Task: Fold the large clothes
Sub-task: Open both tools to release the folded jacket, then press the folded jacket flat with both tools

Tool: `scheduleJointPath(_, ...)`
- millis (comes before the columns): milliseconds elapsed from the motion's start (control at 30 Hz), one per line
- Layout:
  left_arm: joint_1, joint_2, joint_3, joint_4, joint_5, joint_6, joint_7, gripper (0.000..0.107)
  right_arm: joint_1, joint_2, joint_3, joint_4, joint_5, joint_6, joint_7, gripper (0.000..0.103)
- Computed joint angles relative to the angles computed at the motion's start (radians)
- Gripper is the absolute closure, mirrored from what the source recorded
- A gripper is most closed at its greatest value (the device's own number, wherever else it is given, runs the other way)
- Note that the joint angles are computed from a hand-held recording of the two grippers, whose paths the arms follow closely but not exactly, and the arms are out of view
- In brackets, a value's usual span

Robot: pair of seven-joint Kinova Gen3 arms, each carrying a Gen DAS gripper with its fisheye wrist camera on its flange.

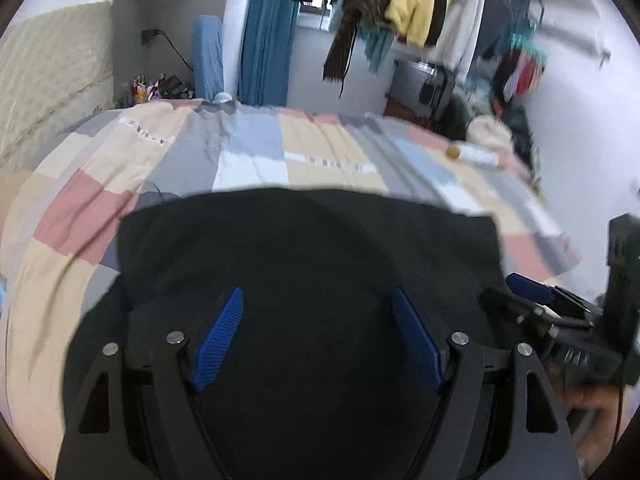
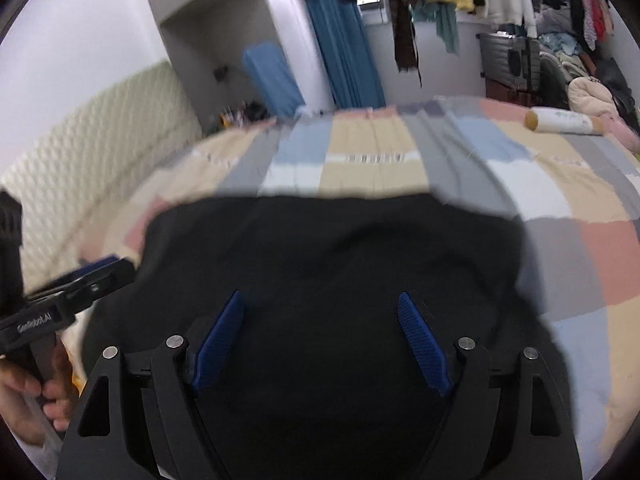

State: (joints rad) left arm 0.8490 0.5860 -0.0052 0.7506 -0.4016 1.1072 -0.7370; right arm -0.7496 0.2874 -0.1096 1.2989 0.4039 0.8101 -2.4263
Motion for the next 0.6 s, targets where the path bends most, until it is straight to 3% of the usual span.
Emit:
scheduleJointPath(167,-0.001,0.087,-0.031,-0.078,-0.019,0.029,-0.012,0.030,-0.054,0.059,0.048,0.015,0.131,-0.044,-0.084,0.021)
scheduleJointPath(600,-0.058,0.315,-0.067,-0.451,0.057,0.203,-0.114,0.030,0.007,0.252,0.090,-0.215,0.002,0.020,0.068,0.007)
